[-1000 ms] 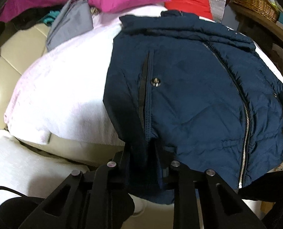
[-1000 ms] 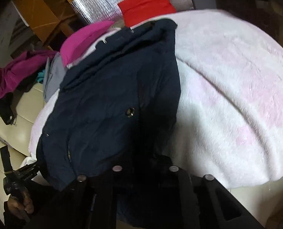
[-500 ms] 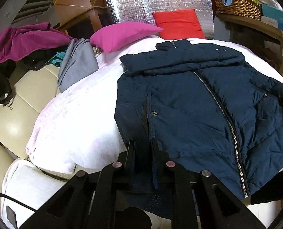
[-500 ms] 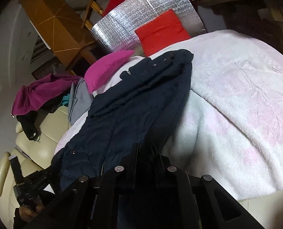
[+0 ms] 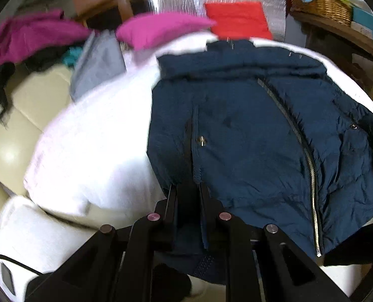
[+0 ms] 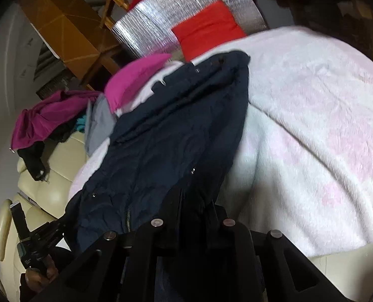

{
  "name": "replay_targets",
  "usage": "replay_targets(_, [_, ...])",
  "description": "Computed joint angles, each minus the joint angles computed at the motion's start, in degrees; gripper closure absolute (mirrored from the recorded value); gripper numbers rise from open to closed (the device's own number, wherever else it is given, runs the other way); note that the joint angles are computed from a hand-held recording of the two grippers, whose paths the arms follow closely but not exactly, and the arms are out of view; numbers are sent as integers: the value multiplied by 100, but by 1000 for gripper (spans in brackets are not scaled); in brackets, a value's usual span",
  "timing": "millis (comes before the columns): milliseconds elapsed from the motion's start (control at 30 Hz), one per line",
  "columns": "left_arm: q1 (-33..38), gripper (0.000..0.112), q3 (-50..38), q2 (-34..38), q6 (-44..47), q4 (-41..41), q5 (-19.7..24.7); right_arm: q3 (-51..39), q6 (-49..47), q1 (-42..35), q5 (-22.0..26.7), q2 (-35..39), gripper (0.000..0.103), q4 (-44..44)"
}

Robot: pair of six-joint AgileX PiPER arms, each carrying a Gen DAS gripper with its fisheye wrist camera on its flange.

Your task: Fold large clothes

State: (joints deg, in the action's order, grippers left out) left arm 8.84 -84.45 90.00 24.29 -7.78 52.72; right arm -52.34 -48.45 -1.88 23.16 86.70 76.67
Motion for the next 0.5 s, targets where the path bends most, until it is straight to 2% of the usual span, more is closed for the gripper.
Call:
replay_targets(33, [60,94,-101,124,6,-89,170,-77,324,-24,89,87,83,-287])
replay_targets(67, [143,85,-271,325,21,-228,458,-152,621,-59,202,185,79,-546])
replay_targets(100, [234,75,-465,542,37,-379,769,-171,688,-85,267,236,71,-594])
replay_targets(133, [337,71,-649,762,39,-553,1065,-245,909,-92,358,335,65,-819])
replay_targets(200, [484,69,-840,1007,-49,-763,1341,-411,1478,-41,455,492,52,-1436])
replay_targets(267, [608,69,-948,1107,32,-1017,1472,-517,2023,126,346,582,52,-2149])
replay_targets(300, [678,72,-1003,1152,58,-1157,1539,-517,2074,164,277,577,56,-2268])
replay_targets(333, [744,77,-1030,1181,75,-1285,1576,-475,2016,193,203,504,65,-2292])
replay_targets(367, [778,87,-1055,1198,78,-1328,1585,-409,1836,178,160,434,71,-2155])
replay_targets(433, [832,93,-1106,1241,56,-1381,1615,-261,1267,57,138,284,85,-1605])
replay_targets(500, [948,99,-1182,1298,43,-1526,1698,-60,492,-92,184,101,88,-779])
